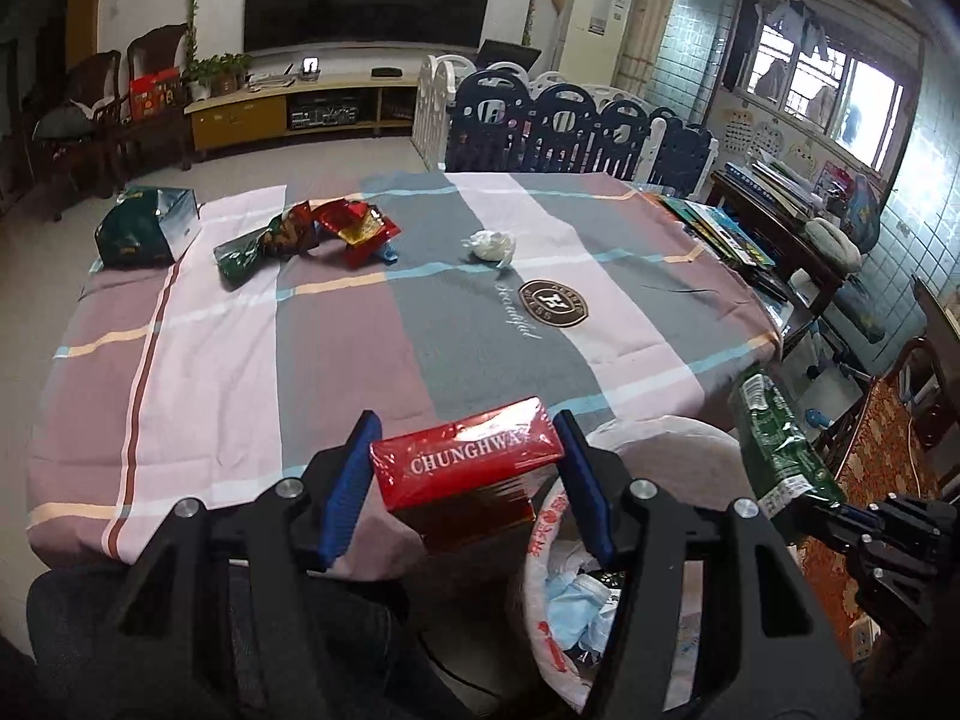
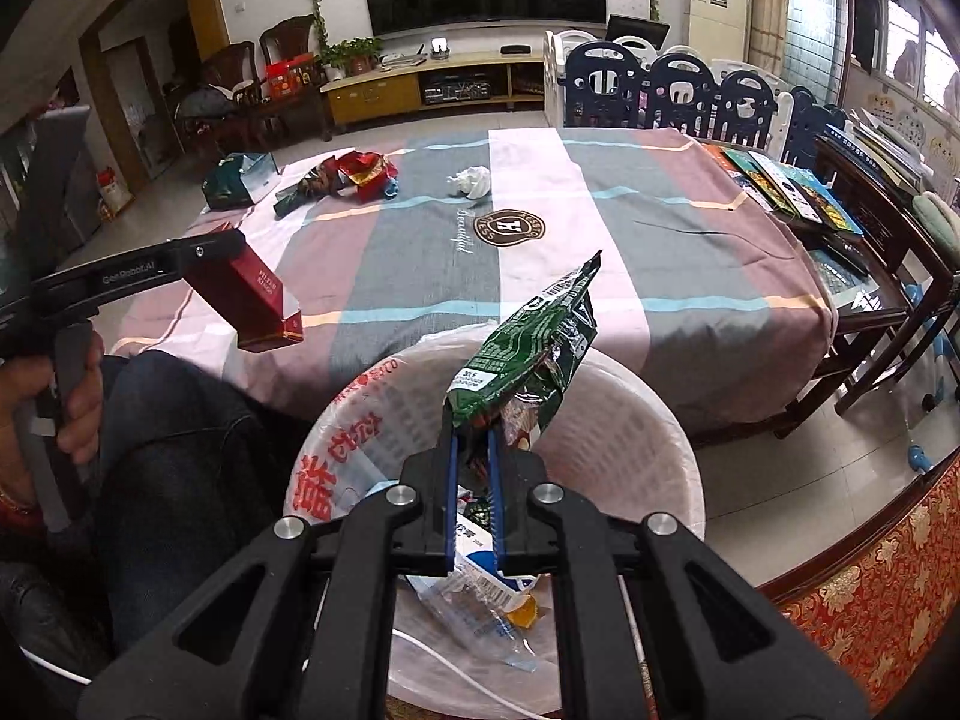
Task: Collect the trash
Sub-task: 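Drop the green snack bag in the wastebasket while the left drops the red Chunghwa box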
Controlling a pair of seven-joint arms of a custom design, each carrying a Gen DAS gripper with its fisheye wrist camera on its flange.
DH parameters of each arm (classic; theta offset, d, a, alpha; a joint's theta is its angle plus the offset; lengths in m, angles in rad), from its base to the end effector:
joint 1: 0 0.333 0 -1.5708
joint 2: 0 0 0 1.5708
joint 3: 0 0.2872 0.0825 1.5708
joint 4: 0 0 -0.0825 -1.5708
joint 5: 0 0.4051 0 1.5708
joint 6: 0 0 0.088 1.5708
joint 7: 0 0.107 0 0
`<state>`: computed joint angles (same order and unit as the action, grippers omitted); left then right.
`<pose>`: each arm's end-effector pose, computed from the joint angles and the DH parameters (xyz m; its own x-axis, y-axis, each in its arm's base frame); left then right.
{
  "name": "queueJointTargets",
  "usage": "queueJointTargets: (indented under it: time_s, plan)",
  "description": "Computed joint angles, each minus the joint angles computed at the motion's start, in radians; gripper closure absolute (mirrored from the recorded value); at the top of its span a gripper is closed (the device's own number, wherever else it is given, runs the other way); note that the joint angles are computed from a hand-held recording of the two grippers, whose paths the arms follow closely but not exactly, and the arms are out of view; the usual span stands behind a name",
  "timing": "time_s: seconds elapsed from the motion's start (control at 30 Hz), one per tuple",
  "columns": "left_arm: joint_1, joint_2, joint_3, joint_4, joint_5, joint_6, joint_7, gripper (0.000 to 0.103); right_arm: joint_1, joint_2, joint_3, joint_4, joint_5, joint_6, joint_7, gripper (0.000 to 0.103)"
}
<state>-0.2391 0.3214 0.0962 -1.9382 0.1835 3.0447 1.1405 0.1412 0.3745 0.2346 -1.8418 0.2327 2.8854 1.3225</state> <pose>0.6616 -0.1139 0.3716 0.0396 -0.9904 0.1322 -0.7062 -0.1213 -0.6976 0.6508 0.2276 0.3669 0.4007 -0.9089 -0.1155 -0.7347 -0.2434 -0.6333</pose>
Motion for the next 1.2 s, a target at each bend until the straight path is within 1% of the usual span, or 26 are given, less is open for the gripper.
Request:
queueJointTargets:
  time_s: [0.07, 0.13, 0.2, 0.27, 0.3, 0.37, 0.43, 0.47, 0.57, 0.67, 0.77, 0.8, 0.83, 0.87, 0.9, 0.93, 0.97, 1.03, 1.07, 1.1, 1.17, 1.2]
  plan:
    - [-0.009, -0.023, -0.001, -0.017, 0.008, 0.003, -0.005, 0.044, -0.018, -0.015, 0.024, -0.022, 0.025, 0.017, -0.031, 0.094]
    - [-0.004, -0.032, -0.015, -0.02, 0.004, -0.003, -0.003, 0.044, -0.026, -0.027, 0.036, -0.033, 0.044, 0.031, -0.053, 0.094]
    - [0.008, -0.038, -0.042, -0.026, -0.015, -0.011, 0.004, 0.044, -0.034, -0.042, 0.048, -0.048, 0.064, 0.05, -0.076, 0.094]
    - [0.002, -0.038, -0.052, -0.031, -0.011, -0.022, 0.005, 0.044, -0.05, -0.059, 0.065, -0.064, 0.094, 0.068, -0.113, 0.094]
    - [-0.003, -0.037, -0.057, -0.033, -0.004, -0.029, 0.008, 0.044, -0.052, -0.063, 0.067, -0.069, 0.103, 0.07, -0.124, 0.094]
    - [0.007, -0.032, -0.087, -0.032, -0.013, -0.045, 0.04, 0.044, -0.061, -0.066, 0.072, -0.065, 0.123, 0.04, -0.156, 0.094]
    - [0.017, -0.027, -0.11, -0.032, -0.029, -0.051, 0.071, 0.044, -0.021, -0.081, 0.021, -0.081, 0.071, 0.014, -0.132, 0.094]
    - [0.018, -0.022, -0.117, -0.028, -0.036, -0.056, 0.081, 0.044, -0.012, -0.089, 0.006, -0.09, 0.061, 0.005, -0.122, 0.094]
    - [0.022, -0.015, -0.133, -0.023, -0.062, -0.068, 0.107, 0.044, -0.033, -0.101, 0.019, -0.102, 0.136, -0.018, -0.161, 0.094]
    - [0.02, -0.011, -0.135, -0.025, -0.078, -0.069, 0.122, 0.044, 0.01, -0.081, -0.034, -0.097, 0.08, -0.022, -0.099, 0.094]
    - [0.01, -0.012, -0.121, -0.026, -0.078, -0.07, 0.108, 0.044, 0.0, -0.045, -0.028, -0.069, 0.101, -0.066, -0.071, 0.093]
    - [0.012, -0.009, -0.12, -0.024, -0.082, -0.072, 0.106, 0.044, 0.01, -0.035, -0.041, -0.062, 0.087, -0.081, -0.038, 0.091]
    - [0.014, -0.006, -0.121, -0.021, -0.087, -0.075, 0.106, 0.044, 0.015, -0.029, -0.048, -0.057, 0.079, -0.089, -0.013, 0.078]
    - [0.021, -0.003, -0.128, -0.018, -0.097, -0.081, 0.111, 0.044, 0.01, -0.027, -0.043, -0.056, 0.088, -0.095, -0.003, 0.068]
    - [0.027, 0.0, -0.135, -0.013, -0.107, -0.088, 0.118, 0.044, 0.006, -0.03, -0.039, -0.061, 0.097, -0.088, 0.006, 0.044]
    - [0.033, 0.005, -0.141, -0.009, -0.117, -0.093, 0.125, 0.044, 0.0, -0.039, -0.033, -0.075, 0.11, -0.066, 0.007, 0.029]
    - [0.038, 0.01, -0.147, -0.004, -0.127, -0.099, 0.134, 0.044, -0.016, -0.051, -0.014, -0.09, 0.14, -0.034, -0.015, 0.027]
    - [0.047, 0.022, -0.159, 0.01, -0.145, -0.111, 0.153, 0.044, -0.049, -0.072, 0.022, -0.111, 0.202, 0.003, -0.072, 0.026]
    - [0.058, 0.031, -0.175, 0.02, -0.165, -0.117, 0.173, 0.044, -0.064, -0.084, 0.039, -0.123, 0.238, 0.03, -0.103, 0.026]
    - [0.079, 0.044, -0.203, 0.035, -0.198, -0.125, 0.21, 0.044, -0.081, -0.095, 0.06, -0.132, 0.281, 0.053, -0.14, 0.024]
    - [0.108, 0.074, -0.247, 0.07, -0.257, -0.146, 0.282, 0.044, -0.133, -0.119, 0.124, -0.146, 0.416, 0.095, -0.266, 0.023]
    - [0.115, 0.093, -0.262, 0.094, -0.279, -0.166, 0.315, 0.044, -0.165, -0.133, 0.165, -0.151, 0.509, 0.114, -0.361, 0.023]
